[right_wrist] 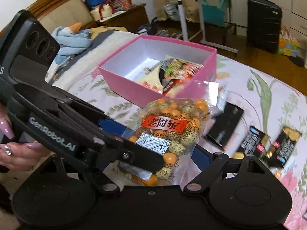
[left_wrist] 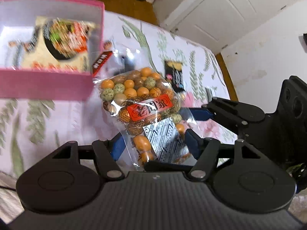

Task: Organize snacks
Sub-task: 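Carry the peanut bag with the left tool into the pink box and open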

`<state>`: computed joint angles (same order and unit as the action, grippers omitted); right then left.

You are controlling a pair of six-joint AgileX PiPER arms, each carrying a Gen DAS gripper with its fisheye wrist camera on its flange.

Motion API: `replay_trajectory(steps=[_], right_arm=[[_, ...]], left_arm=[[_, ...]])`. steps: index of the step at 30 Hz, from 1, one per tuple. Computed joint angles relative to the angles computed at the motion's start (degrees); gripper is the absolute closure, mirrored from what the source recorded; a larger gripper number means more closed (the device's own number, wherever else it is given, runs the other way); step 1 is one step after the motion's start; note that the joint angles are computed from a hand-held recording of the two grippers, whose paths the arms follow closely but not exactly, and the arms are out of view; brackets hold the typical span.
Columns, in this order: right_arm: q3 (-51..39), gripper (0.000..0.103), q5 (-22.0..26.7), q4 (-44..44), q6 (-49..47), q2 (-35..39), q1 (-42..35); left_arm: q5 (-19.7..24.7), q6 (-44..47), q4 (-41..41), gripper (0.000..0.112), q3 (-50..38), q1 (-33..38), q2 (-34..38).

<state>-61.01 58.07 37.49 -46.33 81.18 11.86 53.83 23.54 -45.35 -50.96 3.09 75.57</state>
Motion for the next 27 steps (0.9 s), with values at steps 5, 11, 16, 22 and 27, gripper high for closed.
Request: replay_trajectory(steps=[5, 11, 16, 22, 27], right_arm=[[-4.1, 0.015, 0.0, 4.3, -0.1, 3.7, 1.6], [-13.0, 0.031, 0.3, 6.9, 0.3, 11.8, 4.7], [-20.6, 0.035, -2.1, 7.3, 1.9, 19.8, 8.9], [-29.9, 0.038, -5.6, 10.6, 4.7, 30.4, 13.4], [-39.9, 0.038, -7.0, 7.5, 11.3, 39.1, 17.1]], left_arm=[[2.1, 0.7, 3.3, 0.048, -4.2, 4.9, -0.2], [7.7, 5.2, 3.9, 0.048, -11.1, 14.0, 5.2], [10.2, 6.7, 6.0, 0.048, -18.7, 19.0, 12.5], [10.6, 4.5, 11.7, 0.047, -29.2, 22.3, 22.2], [13.2, 4.5, 16.0, 0.047, -39.7, 23.9, 32.1]])
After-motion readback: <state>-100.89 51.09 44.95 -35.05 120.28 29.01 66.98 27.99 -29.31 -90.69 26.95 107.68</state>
